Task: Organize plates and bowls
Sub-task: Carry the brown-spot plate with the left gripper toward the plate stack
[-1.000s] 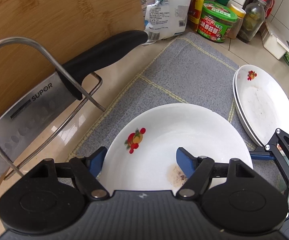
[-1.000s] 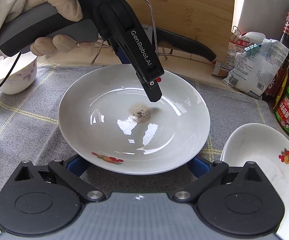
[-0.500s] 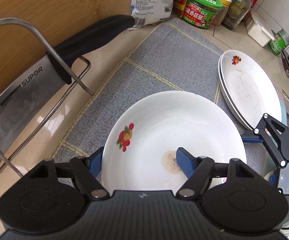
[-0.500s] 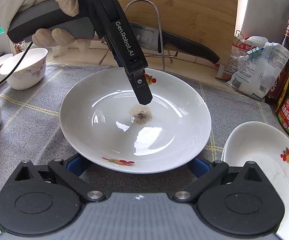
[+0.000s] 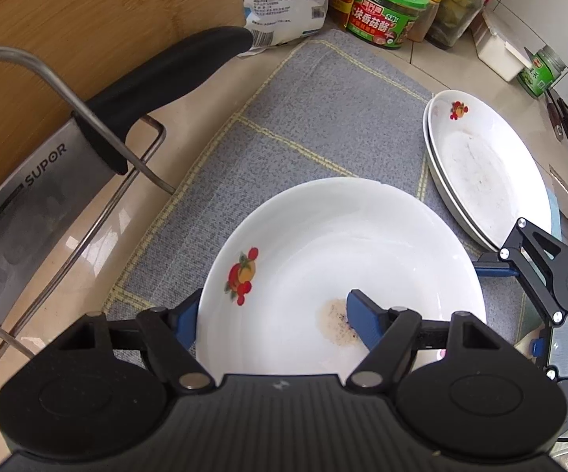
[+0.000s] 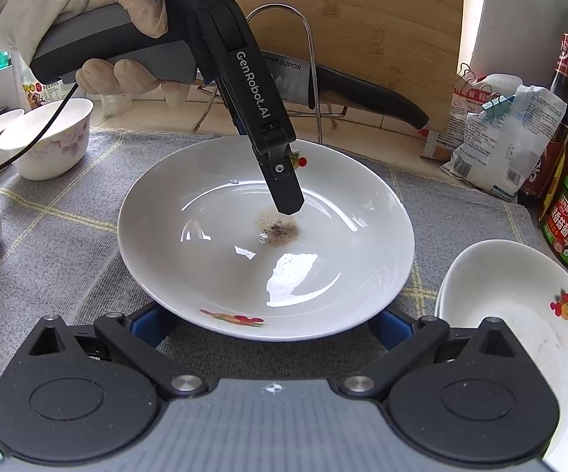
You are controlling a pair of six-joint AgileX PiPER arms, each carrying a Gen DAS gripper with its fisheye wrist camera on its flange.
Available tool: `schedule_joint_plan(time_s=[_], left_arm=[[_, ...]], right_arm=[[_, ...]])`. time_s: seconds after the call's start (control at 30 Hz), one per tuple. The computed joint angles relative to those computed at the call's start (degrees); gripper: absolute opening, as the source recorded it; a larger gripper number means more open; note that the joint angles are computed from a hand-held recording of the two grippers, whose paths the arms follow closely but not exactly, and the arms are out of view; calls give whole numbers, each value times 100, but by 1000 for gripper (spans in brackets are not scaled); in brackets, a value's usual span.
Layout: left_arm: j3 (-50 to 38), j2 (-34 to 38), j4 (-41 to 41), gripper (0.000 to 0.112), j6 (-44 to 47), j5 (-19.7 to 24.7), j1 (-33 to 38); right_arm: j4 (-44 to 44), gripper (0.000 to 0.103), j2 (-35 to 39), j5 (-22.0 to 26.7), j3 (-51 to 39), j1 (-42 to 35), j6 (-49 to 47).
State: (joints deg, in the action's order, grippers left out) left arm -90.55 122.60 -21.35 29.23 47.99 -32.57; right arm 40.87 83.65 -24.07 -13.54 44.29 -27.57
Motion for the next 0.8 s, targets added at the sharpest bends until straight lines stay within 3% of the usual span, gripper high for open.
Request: schedule_joint_plan(time_s=[0.23,0.53,0.8], left_arm=[[515,-371,-126,75,75,-133,68],[466,-283,-168,75,97,-73,115],[460,-226,-364,79,277,-160,149]], right_arm=[[-504,103,-94,226,24,-146,258],[-663,103,-9,-162,158,-3,388],[-724,103,33,-92,85,-72,486]])
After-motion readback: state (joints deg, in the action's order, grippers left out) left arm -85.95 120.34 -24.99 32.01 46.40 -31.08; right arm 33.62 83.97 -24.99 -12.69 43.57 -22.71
